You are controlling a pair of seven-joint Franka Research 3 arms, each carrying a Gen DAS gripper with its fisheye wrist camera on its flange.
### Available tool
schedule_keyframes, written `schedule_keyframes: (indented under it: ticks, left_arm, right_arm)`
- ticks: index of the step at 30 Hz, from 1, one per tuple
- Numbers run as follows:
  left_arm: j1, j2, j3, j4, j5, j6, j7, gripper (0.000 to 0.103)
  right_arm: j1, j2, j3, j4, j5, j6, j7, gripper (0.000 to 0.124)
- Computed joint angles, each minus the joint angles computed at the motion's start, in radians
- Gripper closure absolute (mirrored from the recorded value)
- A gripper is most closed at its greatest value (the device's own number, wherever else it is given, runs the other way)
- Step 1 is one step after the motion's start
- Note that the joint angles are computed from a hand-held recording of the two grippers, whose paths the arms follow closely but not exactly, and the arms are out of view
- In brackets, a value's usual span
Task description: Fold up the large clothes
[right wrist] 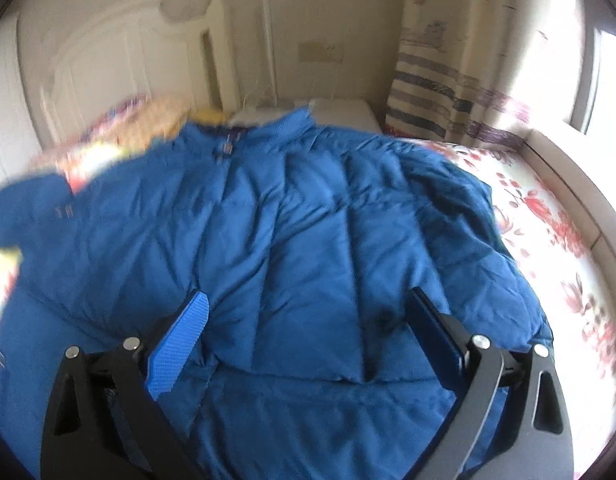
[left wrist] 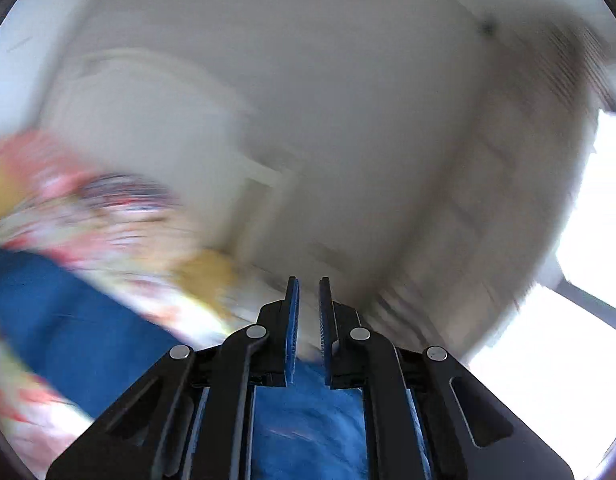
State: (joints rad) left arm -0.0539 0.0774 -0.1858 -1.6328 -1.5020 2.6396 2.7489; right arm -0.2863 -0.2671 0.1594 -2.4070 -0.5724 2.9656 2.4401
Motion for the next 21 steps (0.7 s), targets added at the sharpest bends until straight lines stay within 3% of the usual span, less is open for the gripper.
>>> schedule_keyframes:
  ticks: [3,4,6,9,11,12,13,14,16,21]
  left_arm:
    - [-0.087,-0.001,-0.059,-0.036,0.167,0.014,-0.01,0.095]
    - [-0.108,0.017,-0.07,-0.039,0.245,-0.045,-0.076,0.095]
    - [-0.114,0.045,-0.077,-0.038,0.273,-0.103,-0.163,0.095]
    - [-0.046,0.098,-0.057,-0.028,0.198,-0.273,-0.316,0.09]
    - [0.002,0.081,-0.042,-0.072,0.121,-0.264,-0.327,0.089]
    - [0.027,0.047,-0.026,-0.119,0.076,-0.232,-0.297,0.084]
    - [0.045,0.001,-0.008,-0.178,0.027,-0.2,-0.262,0.071]
    - [0.062,-0.02,0.015,-0.206,-0.021,-0.194,-0.236,0.011]
    - [0.107,-0.034,0.07,-0.227,-0.165,-0.208,-0.174,0.004]
    - [0.179,0.037,0.13,-0.134,-0.152,-0.038,-0.33,0.004]
  right_arm:
    - [-0.091,-0.042,0.034,-0.065,-0.011,0.133,0.119,0.026]
    - [-0.123,-0.052,0.051,-0.084,0.0,0.171,0.143,0.026]
    - [-0.088,-0.052,0.013,-0.098,0.065,0.185,0.113,0.026]
    - [-0.02,-0.043,-0.043,-0.098,0.145,0.176,0.035,0.026]
    - [-0.002,-0.043,-0.053,-0.099,0.173,0.177,-0.012,0.026]
    - [-0.005,-0.042,-0.046,-0.097,0.181,0.176,-0.029,0.026]
    - [-0.006,-0.04,-0.044,-0.095,0.191,0.174,-0.047,0.026]
    - [-0.011,-0.04,-0.035,-0.094,0.201,0.172,-0.06,0.026]
    - [-0.016,-0.039,-0.024,-0.095,0.225,0.17,-0.085,0.026]
    - [-0.046,-0.04,0.019,-0.094,0.279,0.161,-0.133,0.026]
